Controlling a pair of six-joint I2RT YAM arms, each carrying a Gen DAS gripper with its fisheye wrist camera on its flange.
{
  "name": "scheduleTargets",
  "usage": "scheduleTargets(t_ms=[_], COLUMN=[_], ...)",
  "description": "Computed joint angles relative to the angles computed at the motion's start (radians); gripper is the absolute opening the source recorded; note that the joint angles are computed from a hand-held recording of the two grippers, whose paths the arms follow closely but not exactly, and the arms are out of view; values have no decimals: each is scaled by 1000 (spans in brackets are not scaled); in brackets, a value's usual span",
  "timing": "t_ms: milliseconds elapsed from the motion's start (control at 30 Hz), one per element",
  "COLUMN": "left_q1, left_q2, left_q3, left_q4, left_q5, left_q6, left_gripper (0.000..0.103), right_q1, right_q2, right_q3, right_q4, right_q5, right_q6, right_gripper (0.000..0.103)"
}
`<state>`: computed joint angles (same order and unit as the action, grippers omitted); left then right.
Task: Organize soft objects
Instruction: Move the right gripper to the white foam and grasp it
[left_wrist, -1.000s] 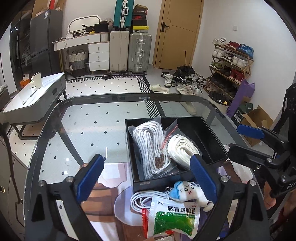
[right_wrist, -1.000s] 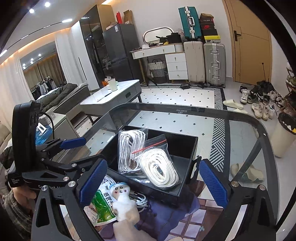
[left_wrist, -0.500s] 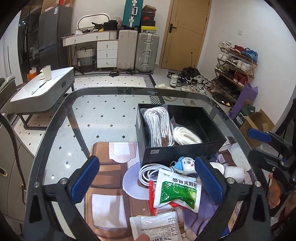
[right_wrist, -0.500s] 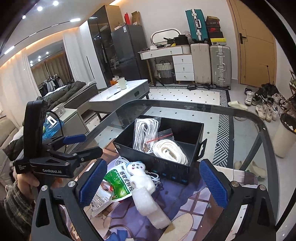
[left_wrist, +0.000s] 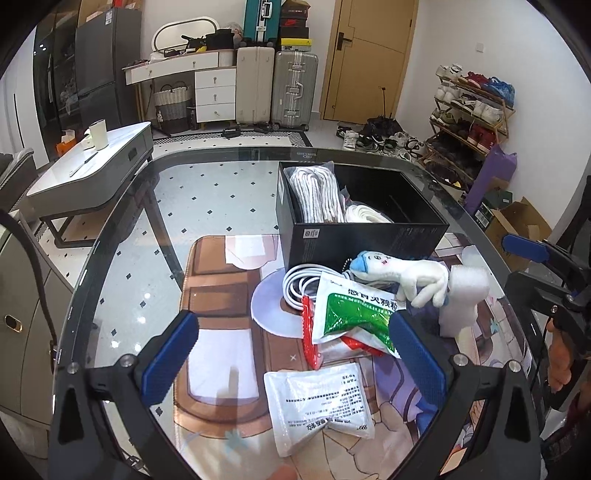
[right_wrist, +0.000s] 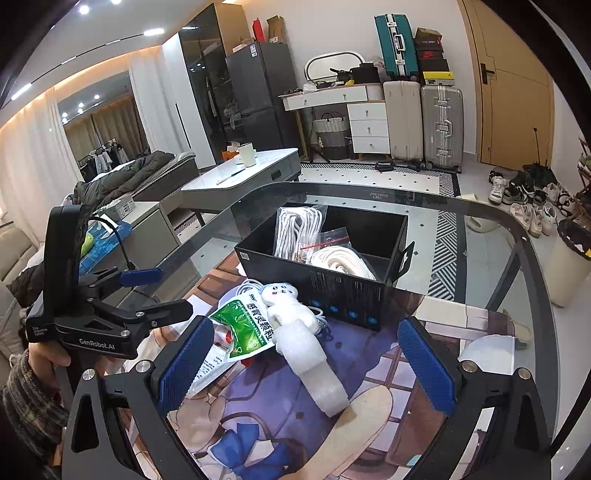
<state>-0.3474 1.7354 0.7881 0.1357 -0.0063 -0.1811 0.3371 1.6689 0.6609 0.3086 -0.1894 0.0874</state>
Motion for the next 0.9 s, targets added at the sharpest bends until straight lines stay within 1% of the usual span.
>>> scheduleTargets(t_ms=[400,567,700,900], left_q1=[-43,-55,-73,-73], left_q2=[-16,3,33,64], left_q3=[-66,-80,-72,-70], left_q4=[5,11,1,1], left_q5=[-30,-24,-39,-36], left_q6=[-15,-33,-35,-46], left_gripper=[103,103,103,103], right_q1=[41,36,33,26], right_q2=[48,87,125,169], right_q3=[3,-1,2,10], right_q4=[-21,8,25,41], right_q5=[51,51,51,52], right_q6=[-49,-44,-47,-47], right_gripper=[101,101,101,98])
